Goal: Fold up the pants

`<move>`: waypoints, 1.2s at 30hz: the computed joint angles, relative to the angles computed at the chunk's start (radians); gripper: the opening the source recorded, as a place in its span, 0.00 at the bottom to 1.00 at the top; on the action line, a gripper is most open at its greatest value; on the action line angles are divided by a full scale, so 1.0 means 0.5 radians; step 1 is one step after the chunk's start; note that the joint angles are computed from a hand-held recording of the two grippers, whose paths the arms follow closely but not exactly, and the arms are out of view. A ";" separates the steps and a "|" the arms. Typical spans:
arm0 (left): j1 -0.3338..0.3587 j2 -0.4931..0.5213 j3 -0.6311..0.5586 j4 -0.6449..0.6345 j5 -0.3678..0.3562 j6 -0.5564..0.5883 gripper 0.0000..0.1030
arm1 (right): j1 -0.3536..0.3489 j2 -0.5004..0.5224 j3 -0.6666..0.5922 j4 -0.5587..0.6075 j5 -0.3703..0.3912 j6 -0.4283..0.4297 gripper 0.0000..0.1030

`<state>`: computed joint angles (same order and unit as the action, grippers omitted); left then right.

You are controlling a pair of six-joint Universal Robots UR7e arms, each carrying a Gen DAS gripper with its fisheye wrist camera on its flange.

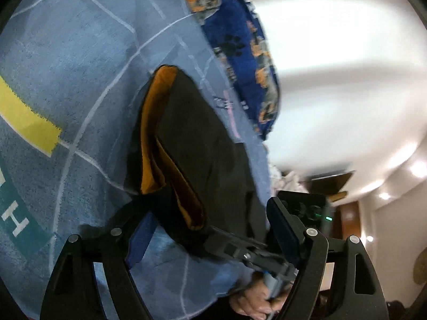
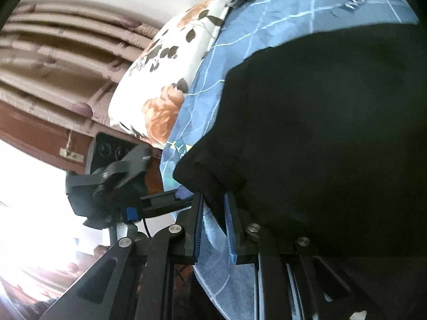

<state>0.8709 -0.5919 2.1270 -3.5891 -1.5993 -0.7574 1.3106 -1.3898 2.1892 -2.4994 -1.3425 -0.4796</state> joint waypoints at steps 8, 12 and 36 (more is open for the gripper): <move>-0.061 0.021 -0.080 0.235 0.219 -0.088 0.77 | 0.093 0.042 0.020 -0.094 -0.128 -0.063 0.17; -0.147 0.010 -0.137 0.484 0.471 -0.078 0.54 | 0.089 0.010 -0.001 -0.016 -0.125 -0.101 0.25; -0.435 -0.053 -0.149 0.561 0.920 -0.053 0.22 | -1.966 -1.194 -0.280 0.527 1.139 0.199 0.46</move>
